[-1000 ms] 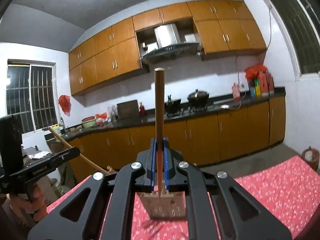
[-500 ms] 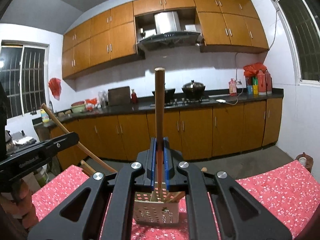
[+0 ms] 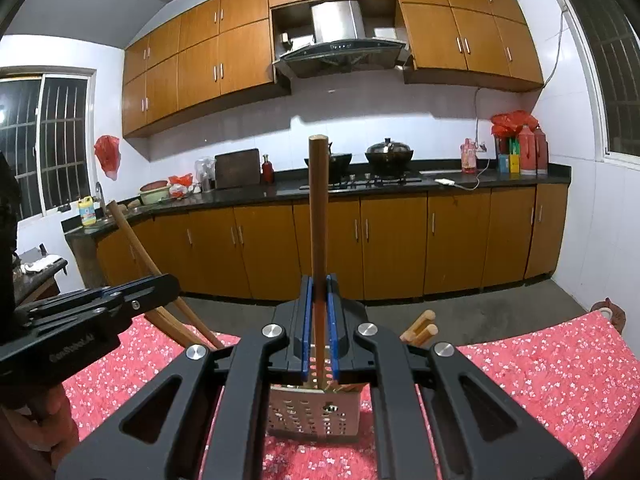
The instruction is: Organize utensils
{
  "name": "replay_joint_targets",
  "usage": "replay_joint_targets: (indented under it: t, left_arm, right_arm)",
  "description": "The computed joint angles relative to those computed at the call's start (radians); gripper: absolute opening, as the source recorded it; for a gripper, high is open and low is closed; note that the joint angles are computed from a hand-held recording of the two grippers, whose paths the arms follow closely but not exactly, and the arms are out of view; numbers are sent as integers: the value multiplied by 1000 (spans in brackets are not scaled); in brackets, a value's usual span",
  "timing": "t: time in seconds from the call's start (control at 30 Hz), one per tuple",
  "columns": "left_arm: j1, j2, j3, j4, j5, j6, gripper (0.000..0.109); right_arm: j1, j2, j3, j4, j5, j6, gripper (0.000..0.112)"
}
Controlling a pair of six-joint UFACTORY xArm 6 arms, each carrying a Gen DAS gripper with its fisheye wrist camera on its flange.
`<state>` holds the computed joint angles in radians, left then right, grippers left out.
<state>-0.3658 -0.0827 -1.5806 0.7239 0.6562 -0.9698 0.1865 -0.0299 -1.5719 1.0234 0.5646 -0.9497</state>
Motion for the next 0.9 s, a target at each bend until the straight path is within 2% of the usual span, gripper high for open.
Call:
replay_joint_targets:
  t: [0.03, 0.07, 0.13, 0.3, 0.47, 0.5, 0.57, 0.6, 0.67, 0.77, 0.9]
  left_arm:
    - [5, -5, 8, -10, -16, 0, 16]
    - [8, -7, 7, -10, -23, -2, 23]
    - [11, -25, 22, 14, -40, -27, 26]
    - [10, -88, 72, 51, -73, -80, 31]
    - [-12, -210, 190, 152, -58, -173, 44]
    - [-25, -235, 213, 182, -36, -194, 46]
    - [-51, -273, 251, 240, 11, -237, 60]
    - [-73, -298, 278, 284, 53, -268, 64]
    - [-119, -340, 328, 352, 130, -317, 79]
    - [-180, -381, 385, 403, 229, -353, 93]
    - [-275, -415, 445, 467, 373, -400, 99]
  right_arm:
    - [-1, -2, 1, 4, 2, -4, 14]
    - [-5, -4, 0, 10, 3, -7, 26]
    - [-13, -17, 10, 42, -1, -23, 41]
    - [-50, -62, 42, 108, 13, -62, 41]
    - [-92, -124, 107, 170, 16, -98, 54]
    - [-99, -141, 130, 177, 12, -107, 57]
    - [-101, -163, 164, 174, -7, -115, 70]
    - [-101, -184, 196, 176, -22, -129, 74]
    - [-92, -213, 245, 171, -57, -153, 86]
    - [-69, -260, 324, 158, -121, -186, 95]
    - [-32, -320, 425, 132, -211, -215, 101]
